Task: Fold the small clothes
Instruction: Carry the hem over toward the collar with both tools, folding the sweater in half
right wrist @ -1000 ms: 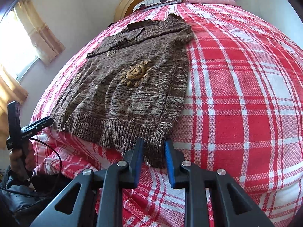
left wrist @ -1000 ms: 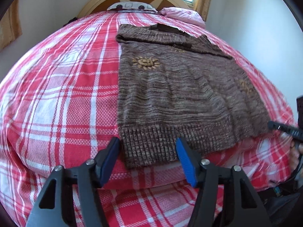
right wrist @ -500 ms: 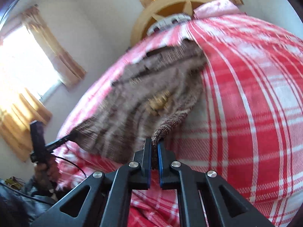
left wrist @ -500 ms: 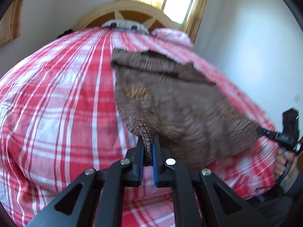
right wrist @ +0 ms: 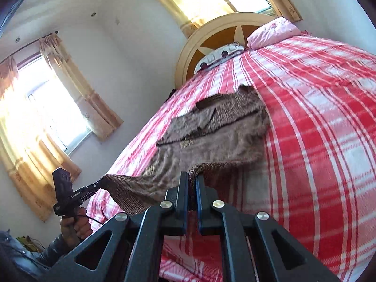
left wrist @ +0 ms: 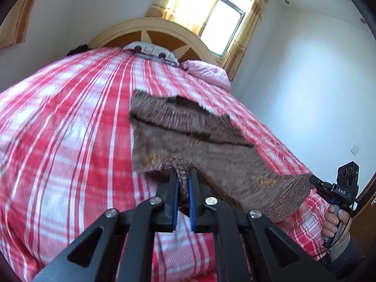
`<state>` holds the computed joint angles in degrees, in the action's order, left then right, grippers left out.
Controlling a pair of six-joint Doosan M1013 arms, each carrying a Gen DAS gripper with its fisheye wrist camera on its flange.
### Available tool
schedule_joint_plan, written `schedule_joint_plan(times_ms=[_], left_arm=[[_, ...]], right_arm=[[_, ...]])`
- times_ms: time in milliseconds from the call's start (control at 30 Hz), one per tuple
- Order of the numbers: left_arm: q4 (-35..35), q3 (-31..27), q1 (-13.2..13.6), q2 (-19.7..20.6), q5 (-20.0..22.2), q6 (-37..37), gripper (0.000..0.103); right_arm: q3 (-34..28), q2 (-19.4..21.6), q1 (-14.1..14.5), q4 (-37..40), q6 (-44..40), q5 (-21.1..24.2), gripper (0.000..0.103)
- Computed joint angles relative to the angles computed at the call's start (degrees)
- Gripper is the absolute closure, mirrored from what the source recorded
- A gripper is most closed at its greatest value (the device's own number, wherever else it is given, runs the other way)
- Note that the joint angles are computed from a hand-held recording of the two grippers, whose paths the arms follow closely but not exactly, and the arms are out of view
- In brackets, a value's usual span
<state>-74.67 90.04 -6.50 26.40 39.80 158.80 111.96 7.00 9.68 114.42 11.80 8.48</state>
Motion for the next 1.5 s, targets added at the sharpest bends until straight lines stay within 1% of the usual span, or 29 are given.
schedule_joint_plan(times_ms=[133, 267, 333, 433, 600, 700, 733, 933, 1033, 1133, 1200, 1233, 1333, 1433, 1500], left_arm=[[-0.6, -3.5, -0.4, 1.4, 0.1, -0.9, 0.096], [-0.3, -8.0, -0.3, 3.8, 1.3, -5.9, 0.096], [-0.4, -10.2, -0.2, 5.0, 1.7, -8.5, 0.096], [1.2, -14.1, -0.4, 7.1, 1.7, -13.2, 0.096], [5.8, -20.8, -1.2, 10.8, 1.0, -20.9, 0.096], [8.6, -24.7, -1.7, 13.0, 0.7, -24.7, 0.096], [9.5, -26.0, -1.8, 13.7, 0.7, -25.8, 0.096], [18.3, -35.4, -3.2, 18.9, 1.2, -35.3, 0.096], [23.8, -41.7, -3.7, 22.8, 3.5, -42.6, 0.096], [28.6, -46.9, -4.3, 25.8, 5.0, -47.5, 0.096], [31.5, -50.9, -4.7, 28.2, 6.6, -50.6, 0.096], [33.0, -53.2, -4.9, 29.5, 7.5, -52.0, 0.096], [36.8, -58.6, -5.4, 32.6, 9.8, -55.4, 0.096], [40.7, -66.5, -5.9, 36.9, 13.5, -59.4, 0.096], [43.1, -72.2, -6.0, 40.1, 16.4, -62.8, 0.095]], right_arm=[[-1.8, 0.5, -1.1, 4.8, -4.6, 0.7, 0.098], [-4.4, 1.7, -2.1, 6.7, -6.4, 1.4, 0.098], [-6.2, 2.6, -2.7, 3.1, -3.0, 1.3, 0.098], [-9.0, 4.1, -3.5, -4.6, 4.4, 1.2, 0.098], [-13.9, 6.8, -4.9, -14.6, 13.7, 0.4, 0.098], [-17.1, 8.8, -5.8, -23.6, 22.5, 0.1, 0.098], [-18.6, 9.7, -6.1, -30.3, 29.0, 0.0, 0.098], [-25.7, 14.8, -7.7, -57.4, 56.0, 1.2, 0.099], [-29.4, 17.8, -8.5, -71.8, 71.1, 2.2, 0.099], [-32.4, 20.4, -9.2, -84.4, 84.1, 3.7, 0.099], [-34.0, 21.9, -9.8, -87.9, 87.8, 5.0, 0.099], [-35.1, 22.8, -10.0, -90.9, 90.7, 5.8, 0.099], [-38.0, 25.4, -10.7, -95.6, 95.4, 8.2, 0.099], [-41.6, 28.2, -11.2, -99.7, 99.1, 11.3, 0.099], [-44.1, 30.2, -11.5, -100.2, 99.4, 13.8, 0.098]])
